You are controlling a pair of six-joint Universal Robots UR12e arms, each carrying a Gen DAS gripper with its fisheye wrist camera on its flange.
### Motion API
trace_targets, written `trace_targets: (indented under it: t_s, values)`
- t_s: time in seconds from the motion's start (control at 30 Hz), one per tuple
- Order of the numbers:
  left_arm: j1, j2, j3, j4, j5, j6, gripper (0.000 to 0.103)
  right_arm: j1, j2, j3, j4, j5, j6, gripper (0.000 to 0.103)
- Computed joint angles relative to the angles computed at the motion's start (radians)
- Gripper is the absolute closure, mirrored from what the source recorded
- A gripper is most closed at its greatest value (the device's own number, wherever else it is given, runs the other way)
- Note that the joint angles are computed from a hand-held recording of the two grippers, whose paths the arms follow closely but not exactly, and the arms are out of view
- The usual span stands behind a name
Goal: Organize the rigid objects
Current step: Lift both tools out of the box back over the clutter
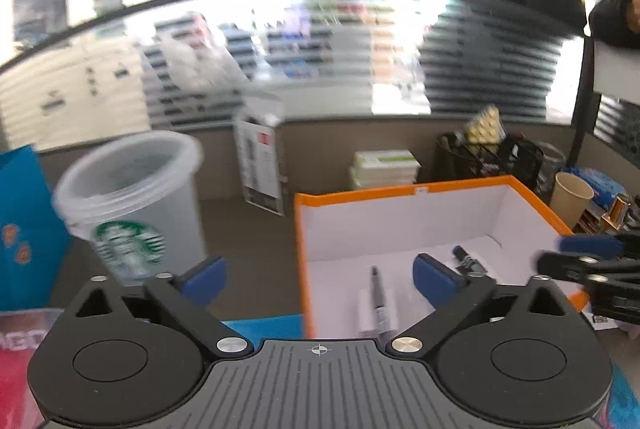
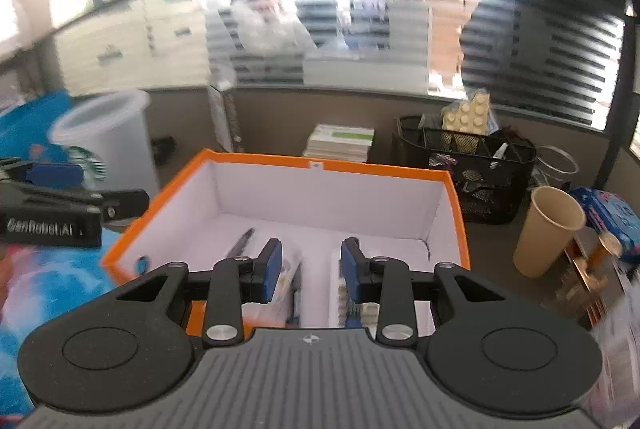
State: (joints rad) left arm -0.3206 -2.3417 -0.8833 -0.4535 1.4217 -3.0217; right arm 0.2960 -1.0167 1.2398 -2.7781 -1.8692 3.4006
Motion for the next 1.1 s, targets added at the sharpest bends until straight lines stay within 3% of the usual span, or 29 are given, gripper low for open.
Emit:
trace_targets:
  t_s: [0.07,0.13,0.23,0.33,0.43,0.5,0.57,0.77,0.83,0.97,1.03,1.07,1.1]
  values:
    - [0.010,0.031,-0.076,0.059,-0.005,0.018,0.001,0.014,-0.027,0.061,-0.037,-0.010,0.007,0.066]
    - [0.019,0.058,-0.135,0.063,-0.014,0.041,0.001,0.031,-0.041,0.109,-0.035,-0.040,0.014,0.065]
    - [0.031,0.081,-0.183,-0.017,-0.061,0.055,0.001,0.054,-0.040,0.146,-0.003,-0.085,0.027,0.064]
    - [0.029,0.092,-0.211,-0.072,-0.070,0.087,0.001,0.062,-0.033,0.169,0.010,-0.079,0.058,0.058]
    - [0.020,0.099,-0.237,-0.081,-0.073,0.131,0.001,0.073,-0.018,0.170,0.003,-0.116,0.064,0.048]
    - [0.018,0.107,-0.257,-0.066,-0.084,0.151,0.001,0.074,-0.011,0.172,-0.016,-0.113,0.078,0.028]
    - [0.015,0.116,-0.275,-0.047,-0.092,0.161,0.001,0.076,-0.006,0.177,-0.051,-0.103,0.073,0.023]
    - [0.007,0.124,-0.302,-0.026,-0.081,0.190,0.001,0.068,0.007,0.180,-0.087,-0.068,0.075,0.028]
    - [0.006,0.126,-0.307,-0.027,-0.084,0.202,0.001,0.063,0.003,0.190,-0.106,-0.044,0.089,0.040]
    - [0.004,0.131,-0.324,-0.006,-0.102,0.224,0.001,0.064,-0.009,0.213,-0.129,-0.070,0.092,0.063]
    - [0.003,0.132,-0.330,0.001,-0.107,0.232,0.001,0.056,-0.020,0.232,-0.146,-0.040,0.091,0.062]
    - [0.003,0.132,-0.332,0.003,-0.112,0.232,0.001,0.054,-0.022,0.235,-0.151,-0.032,0.087,0.056]
    - [0.003,0.132,-0.334,0.006,-0.116,0.229,0.001,0.055,-0.021,0.238,-0.166,-0.036,0.090,0.034]
